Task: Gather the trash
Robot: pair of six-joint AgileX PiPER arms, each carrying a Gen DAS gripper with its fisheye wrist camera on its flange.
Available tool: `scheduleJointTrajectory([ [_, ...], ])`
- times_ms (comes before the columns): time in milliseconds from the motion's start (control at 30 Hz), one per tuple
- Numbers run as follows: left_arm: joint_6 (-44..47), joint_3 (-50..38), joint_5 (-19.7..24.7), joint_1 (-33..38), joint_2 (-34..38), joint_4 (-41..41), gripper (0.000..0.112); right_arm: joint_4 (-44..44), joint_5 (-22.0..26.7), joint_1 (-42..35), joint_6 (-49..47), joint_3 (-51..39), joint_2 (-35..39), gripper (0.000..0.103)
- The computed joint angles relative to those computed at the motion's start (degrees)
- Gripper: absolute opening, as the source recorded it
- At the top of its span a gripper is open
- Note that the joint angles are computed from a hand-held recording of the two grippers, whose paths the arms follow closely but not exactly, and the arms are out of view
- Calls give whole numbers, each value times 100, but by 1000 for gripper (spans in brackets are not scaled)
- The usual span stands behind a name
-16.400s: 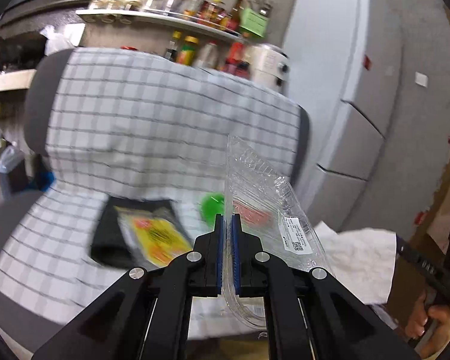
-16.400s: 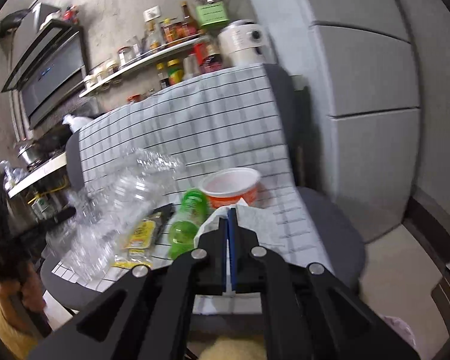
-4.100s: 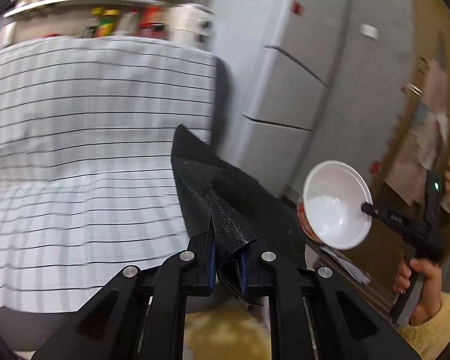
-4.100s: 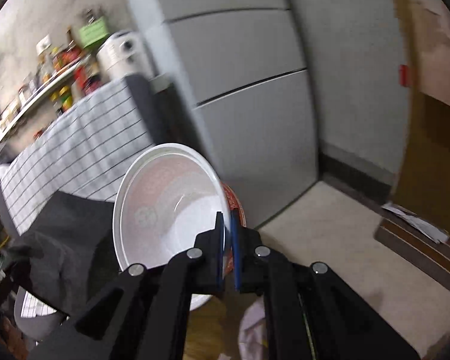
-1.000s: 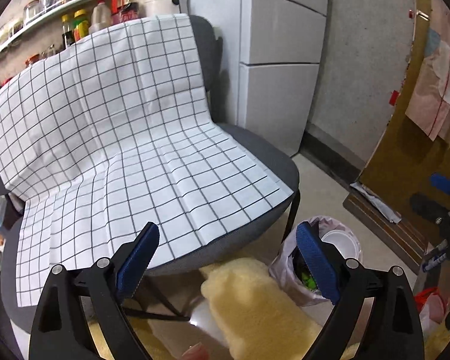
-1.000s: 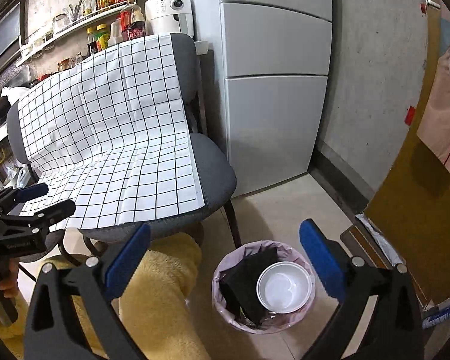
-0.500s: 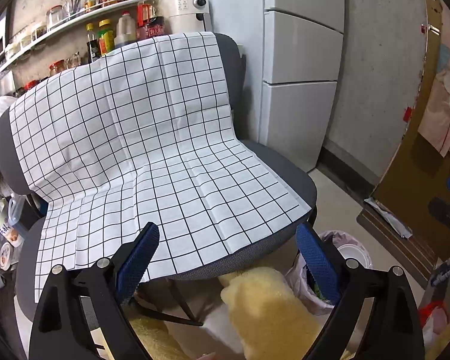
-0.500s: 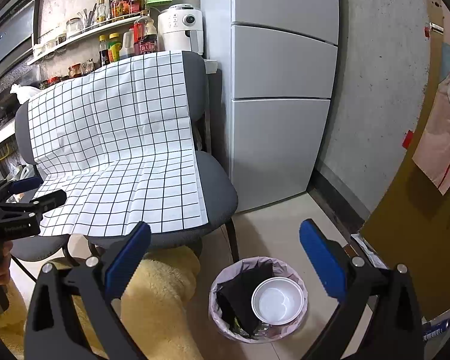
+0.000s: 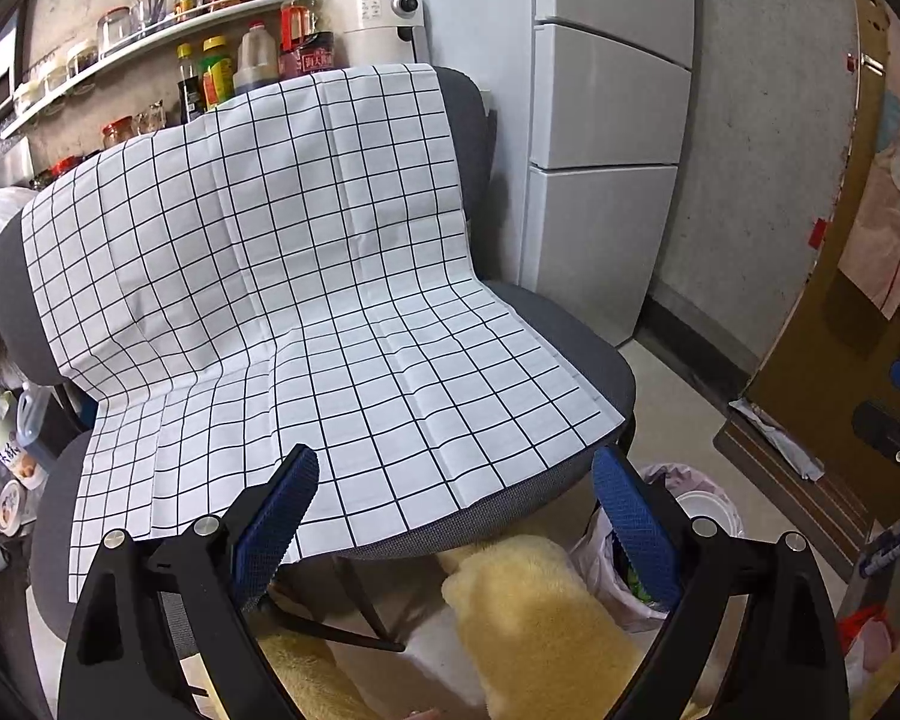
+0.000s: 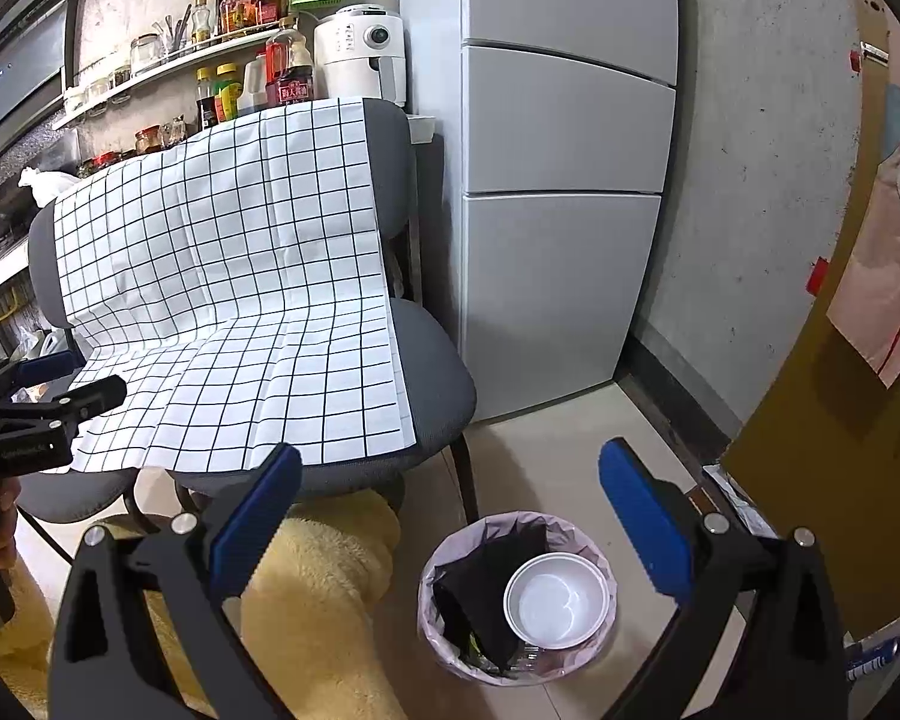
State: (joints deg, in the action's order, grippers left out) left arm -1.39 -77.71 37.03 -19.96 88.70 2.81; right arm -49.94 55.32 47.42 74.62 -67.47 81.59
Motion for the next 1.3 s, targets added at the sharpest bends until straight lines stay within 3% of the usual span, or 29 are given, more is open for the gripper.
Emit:
scheduleJointTrajectory([
  [1300, -18, 94, 10, 44, -71, -70, 92, 126, -183, -115, -70, -6, 78, 97],
])
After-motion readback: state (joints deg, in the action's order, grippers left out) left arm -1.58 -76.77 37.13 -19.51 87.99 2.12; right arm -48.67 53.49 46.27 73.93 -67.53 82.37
